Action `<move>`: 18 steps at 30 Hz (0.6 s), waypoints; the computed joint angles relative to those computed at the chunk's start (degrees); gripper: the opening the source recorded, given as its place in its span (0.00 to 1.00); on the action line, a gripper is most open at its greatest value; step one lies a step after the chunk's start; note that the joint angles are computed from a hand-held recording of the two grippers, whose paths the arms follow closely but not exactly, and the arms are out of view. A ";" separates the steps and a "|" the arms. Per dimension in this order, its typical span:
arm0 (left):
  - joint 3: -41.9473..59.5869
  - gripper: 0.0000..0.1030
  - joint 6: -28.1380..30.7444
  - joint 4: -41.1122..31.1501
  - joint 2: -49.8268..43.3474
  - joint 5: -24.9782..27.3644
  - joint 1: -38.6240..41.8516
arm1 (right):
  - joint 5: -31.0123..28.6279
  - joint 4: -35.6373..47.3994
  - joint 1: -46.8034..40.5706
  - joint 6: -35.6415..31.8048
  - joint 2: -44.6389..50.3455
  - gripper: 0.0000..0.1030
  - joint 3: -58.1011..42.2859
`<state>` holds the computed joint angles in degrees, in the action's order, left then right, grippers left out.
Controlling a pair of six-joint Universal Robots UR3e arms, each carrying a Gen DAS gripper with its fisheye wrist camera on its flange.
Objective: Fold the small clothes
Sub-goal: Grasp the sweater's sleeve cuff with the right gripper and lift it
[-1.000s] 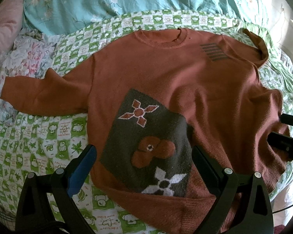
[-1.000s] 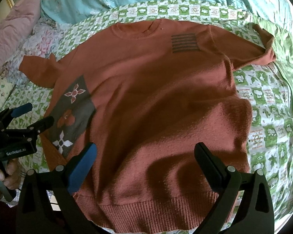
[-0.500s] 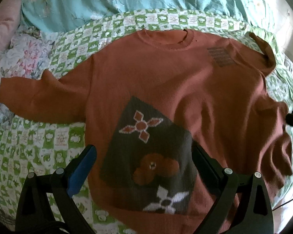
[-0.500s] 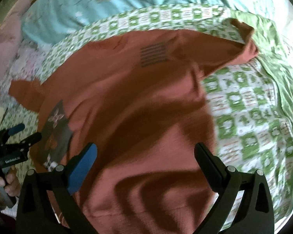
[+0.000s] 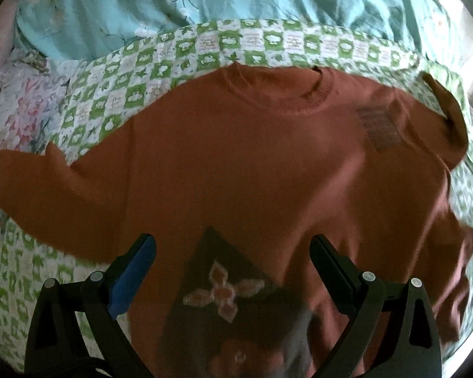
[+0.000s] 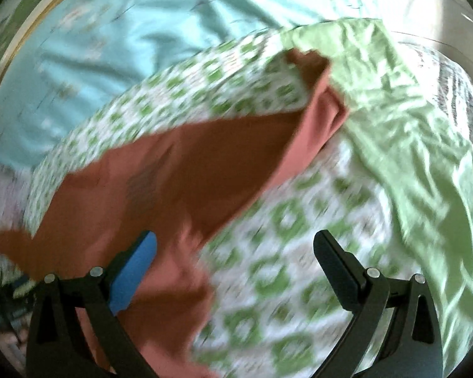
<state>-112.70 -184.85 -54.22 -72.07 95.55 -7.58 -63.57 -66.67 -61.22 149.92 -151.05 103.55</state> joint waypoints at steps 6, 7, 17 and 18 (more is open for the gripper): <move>5.35 0.95 -1.36 2.59 -8.94 -0.28 2.36 | -7.71 -31.97 9.51 12.79 20.49 0.97 3.26; 5.99 0.95 -1.72 2.62 -9.97 -0.31 2.45 | -8.45 -35.42 9.90 13.76 23.89 0.96 2.62; 13.39 0.95 -4.86 1.92 -21.71 -0.96 1.61 | -17.42 -54.61 15.47 23.45 56.40 0.78 -14.06; 14.07 0.95 -4.99 1.83 -22.56 -0.81 1.26 | -19.01 -55.01 16.35 23.69 59.48 0.77 -16.28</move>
